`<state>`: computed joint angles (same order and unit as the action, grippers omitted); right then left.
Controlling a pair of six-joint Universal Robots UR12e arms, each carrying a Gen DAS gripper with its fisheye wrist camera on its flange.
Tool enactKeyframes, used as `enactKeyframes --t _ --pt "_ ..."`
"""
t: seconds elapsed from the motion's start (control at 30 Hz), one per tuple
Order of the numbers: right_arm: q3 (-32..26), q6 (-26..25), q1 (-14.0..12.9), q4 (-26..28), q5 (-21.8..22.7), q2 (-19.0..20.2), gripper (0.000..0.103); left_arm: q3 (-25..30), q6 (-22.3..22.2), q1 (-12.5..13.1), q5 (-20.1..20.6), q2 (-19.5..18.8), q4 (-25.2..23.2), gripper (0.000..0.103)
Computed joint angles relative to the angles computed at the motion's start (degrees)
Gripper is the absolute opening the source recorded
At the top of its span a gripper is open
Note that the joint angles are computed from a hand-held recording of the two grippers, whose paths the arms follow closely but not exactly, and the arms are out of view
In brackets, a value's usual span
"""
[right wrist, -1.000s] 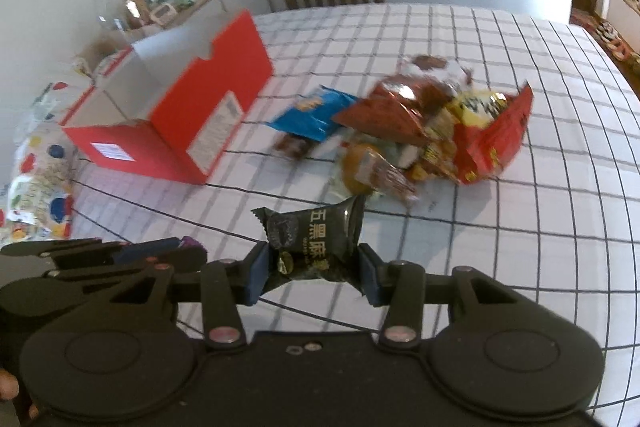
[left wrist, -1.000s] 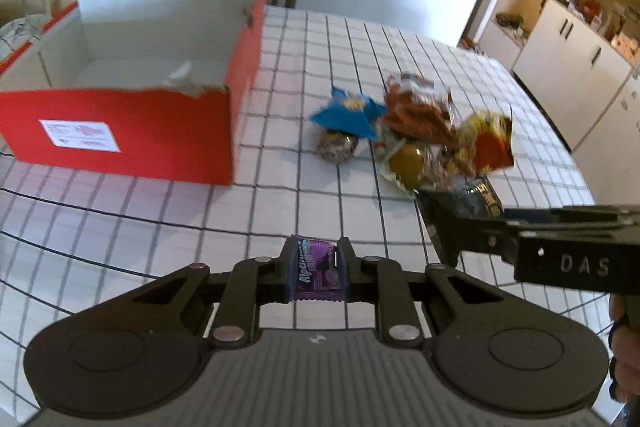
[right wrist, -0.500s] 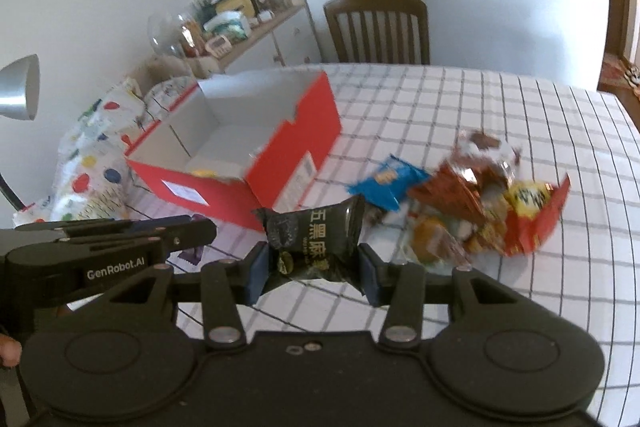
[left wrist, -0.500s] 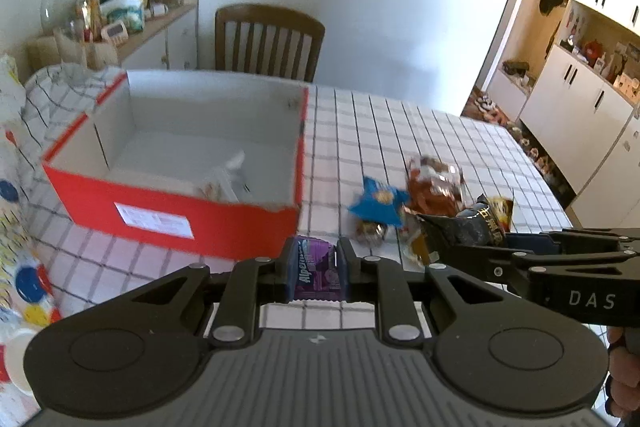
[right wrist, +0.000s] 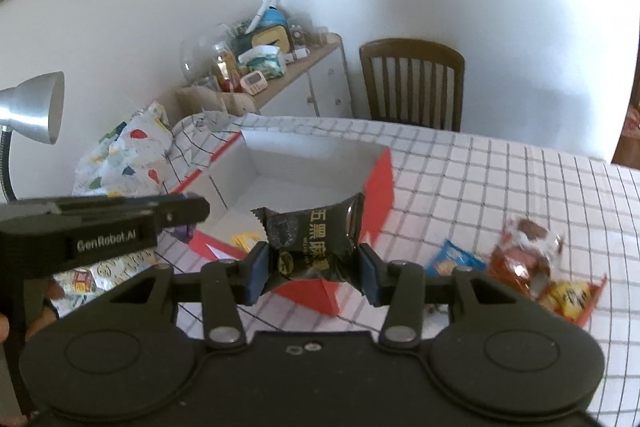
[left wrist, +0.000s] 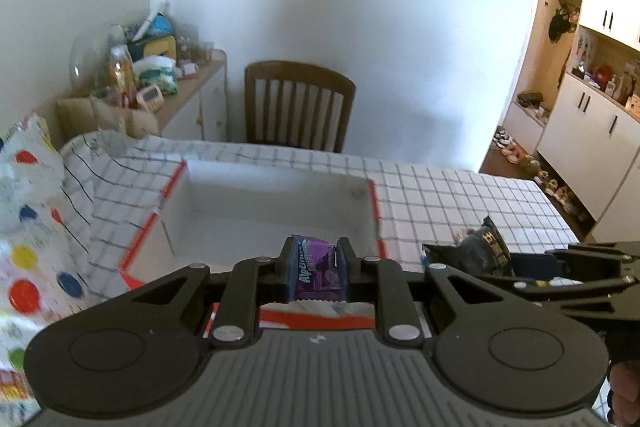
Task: Organize snacks
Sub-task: 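Carry both held snacks over the red box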
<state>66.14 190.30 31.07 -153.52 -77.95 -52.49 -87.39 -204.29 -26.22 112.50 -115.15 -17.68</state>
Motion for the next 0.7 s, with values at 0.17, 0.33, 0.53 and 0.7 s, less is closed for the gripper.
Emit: enactKeyframes --t 0.17,0.33,0.53,0.7 --pt "-5.32 0.40 1.45 1.75 -1.83 2.83 0.046 0.54 1.51 1.96 -0.31 0.26 -1.37 0.020" --pt "-10.85 0.73 2.61 3.80 -4.30 6.01 0.046 1.18 2.16 4.05 -1.88 -0.03 -2.76 0.020" --pt "-15.96 0.97 3.41 7.14 -6.90 9.24 0.046 2.61 3.72 5.95 -3.28 -1.21 -5.13 0.020" --pt "-19.58 1.57 3.81 9.90 -8.29 11.67 0.046 3.92 4.47 7.41 -5.17 -2.56 -6.77 0.020"
